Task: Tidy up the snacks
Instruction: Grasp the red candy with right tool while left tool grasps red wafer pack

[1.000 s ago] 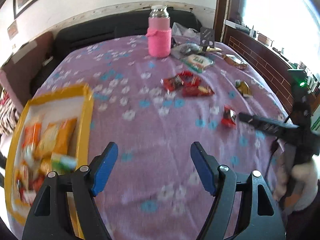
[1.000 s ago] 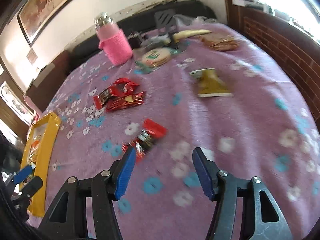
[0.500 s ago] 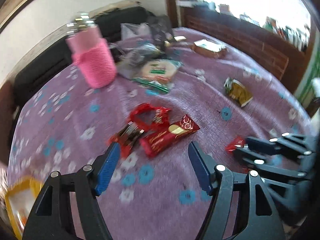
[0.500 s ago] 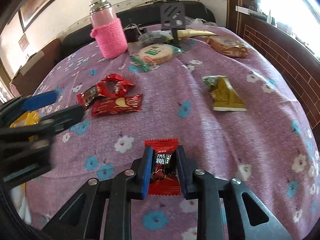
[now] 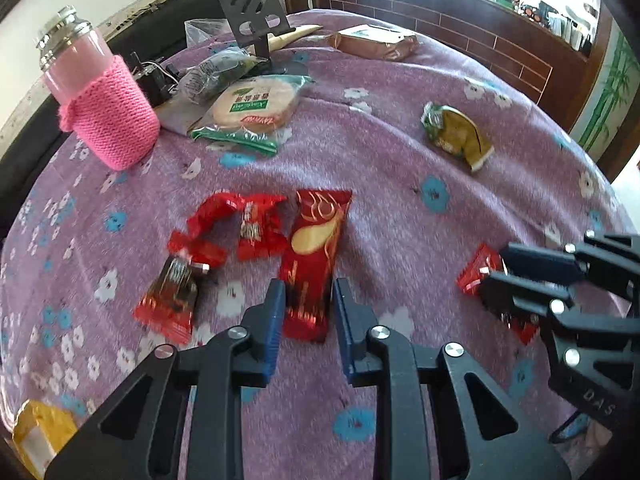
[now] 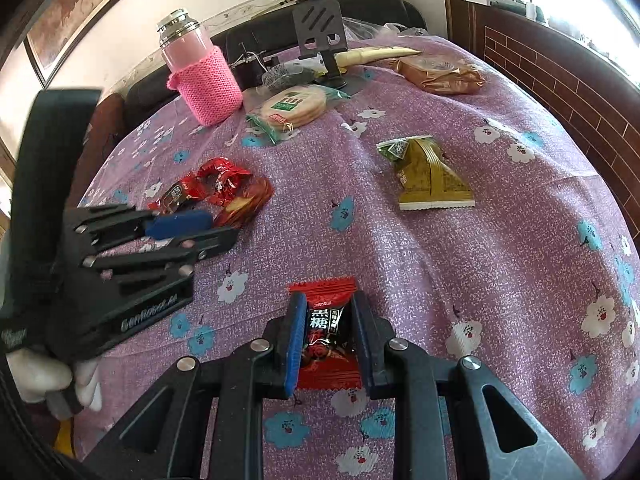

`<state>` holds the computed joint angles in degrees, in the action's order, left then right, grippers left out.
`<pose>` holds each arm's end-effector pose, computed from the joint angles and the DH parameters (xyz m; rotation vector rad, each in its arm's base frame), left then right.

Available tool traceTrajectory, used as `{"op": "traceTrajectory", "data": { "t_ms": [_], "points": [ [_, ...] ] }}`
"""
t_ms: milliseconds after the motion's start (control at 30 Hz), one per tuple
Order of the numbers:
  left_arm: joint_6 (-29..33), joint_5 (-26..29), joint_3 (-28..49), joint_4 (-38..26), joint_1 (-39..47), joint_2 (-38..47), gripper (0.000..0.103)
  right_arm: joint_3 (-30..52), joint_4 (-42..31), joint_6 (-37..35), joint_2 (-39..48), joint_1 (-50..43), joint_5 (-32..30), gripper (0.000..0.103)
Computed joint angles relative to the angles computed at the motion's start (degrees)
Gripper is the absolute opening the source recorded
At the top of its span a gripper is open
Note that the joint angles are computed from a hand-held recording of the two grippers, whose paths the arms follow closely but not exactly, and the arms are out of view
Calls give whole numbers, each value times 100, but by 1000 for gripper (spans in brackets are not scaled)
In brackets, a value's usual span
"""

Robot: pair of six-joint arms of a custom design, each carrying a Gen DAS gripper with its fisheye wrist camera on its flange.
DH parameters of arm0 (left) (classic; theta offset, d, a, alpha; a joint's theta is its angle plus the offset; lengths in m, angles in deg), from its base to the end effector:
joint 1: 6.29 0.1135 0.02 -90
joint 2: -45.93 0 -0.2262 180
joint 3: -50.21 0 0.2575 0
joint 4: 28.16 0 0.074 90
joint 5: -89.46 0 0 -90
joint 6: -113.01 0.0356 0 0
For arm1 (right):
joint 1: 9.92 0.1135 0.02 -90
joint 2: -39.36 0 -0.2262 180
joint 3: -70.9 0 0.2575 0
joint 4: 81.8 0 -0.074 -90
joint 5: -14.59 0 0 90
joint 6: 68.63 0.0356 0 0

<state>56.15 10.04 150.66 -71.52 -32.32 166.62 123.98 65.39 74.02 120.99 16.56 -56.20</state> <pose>0.3795 -0.1926 0.1213 1.3654 2.2878 -0.2074 0.2423 0.1076 0.1198 0.6839 2.4564 0.0819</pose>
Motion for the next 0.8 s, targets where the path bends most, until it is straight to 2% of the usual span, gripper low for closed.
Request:
{"op": "traceTrajectory", "data": {
  "t_ms": [100, 167, 233, 300, 333, 367, 400, 533, 600, 800],
  "points": [
    [13, -52, -396, 521, -44, -268, 23, 23, 5, -15, 30, 10, 6, 24],
    [-43, -145, -314, 603, -109, -169, 40, 17, 0, -14, 23, 24, 16, 24],
    [-100, -173, -192, 675, -177, -19, 51, -11, 32, -12, 3, 7, -10, 24],
    [-133, -378, -304, 1057, -308, 16, 52, -25, 67, -18, 2, -8, -21, 24],
    [-143, -436, -316, 1114, -349, 21, 49, -23, 69, -23, 7, -6, -16, 24],
    [-245, -314, -140, 864, -343, 93, 29, -21, 73, -27, 12, 0, -7, 24],
    [-298, -128, 51, 598, -305, 185, 17, -18, 75, -34, 17, 7, 4, 24],
    [-581, -147, -248, 629, -227, -132, 2, -42, 117, -54, -3, 16, -16, 23],
    [-730, -3, -370, 466, -90, -352, 1, -78, 178, -74, -58, 31, -48, 23],
    [-853, 498, -1439, 199, 609, -1778, 1, -206, 540, -260, -329, 310, 73, 23]
  ]
}}
